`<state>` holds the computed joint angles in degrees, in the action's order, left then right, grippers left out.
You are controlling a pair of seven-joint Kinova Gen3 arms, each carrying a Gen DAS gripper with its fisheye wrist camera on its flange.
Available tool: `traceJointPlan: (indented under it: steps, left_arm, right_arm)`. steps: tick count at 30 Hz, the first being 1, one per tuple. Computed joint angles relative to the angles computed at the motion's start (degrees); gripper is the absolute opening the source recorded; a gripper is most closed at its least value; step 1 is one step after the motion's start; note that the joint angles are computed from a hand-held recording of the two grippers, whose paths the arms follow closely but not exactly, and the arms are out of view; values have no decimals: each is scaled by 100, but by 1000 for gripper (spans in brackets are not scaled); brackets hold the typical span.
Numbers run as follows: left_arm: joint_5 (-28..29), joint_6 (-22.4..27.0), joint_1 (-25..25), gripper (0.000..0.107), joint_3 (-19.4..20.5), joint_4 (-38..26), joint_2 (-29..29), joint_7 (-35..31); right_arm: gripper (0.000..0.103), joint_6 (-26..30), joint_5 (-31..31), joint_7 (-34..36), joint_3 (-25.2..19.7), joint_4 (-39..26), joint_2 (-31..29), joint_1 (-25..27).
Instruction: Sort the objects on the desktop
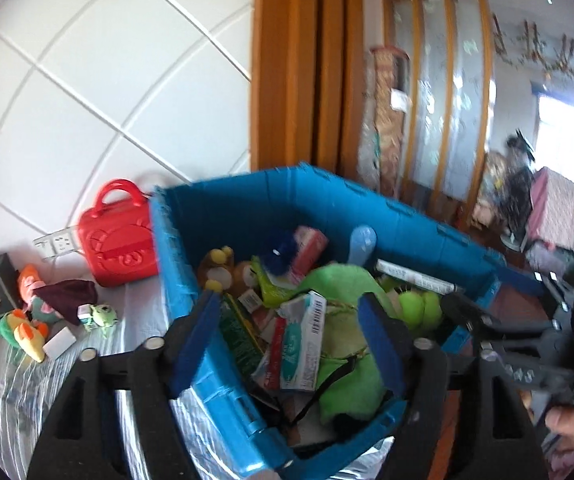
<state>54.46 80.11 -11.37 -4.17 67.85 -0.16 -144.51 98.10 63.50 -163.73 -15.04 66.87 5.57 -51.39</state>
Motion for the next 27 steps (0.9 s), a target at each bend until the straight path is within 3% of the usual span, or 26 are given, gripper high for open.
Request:
traceJointPlan:
  steps: [1,2,5,14,27]
  left_arm:
    - [152,16,-82,102,-88,78,-54,-84]
    - [291,29,-147,103,-167,160,-105,-176]
    - [516,328,-314,103,-365,115,-114,-320]
    - [544,1211,-753,103,-439,-340,77,-437]
    - [722,1697,-1090,103,-536,-351,40,-716]
  right_arm:
    - [103,140,74,-43,-67,-66,45,-116]
    - [103,256,131,-41,-89,-143,98,-208]
    - [103,562,267,-116,-84,-378,270,-564]
    - [103,1227,361,-149,277,-1166,737,-1494]
    - [103,1863,484,-137,867,-1790,1108,-2302]
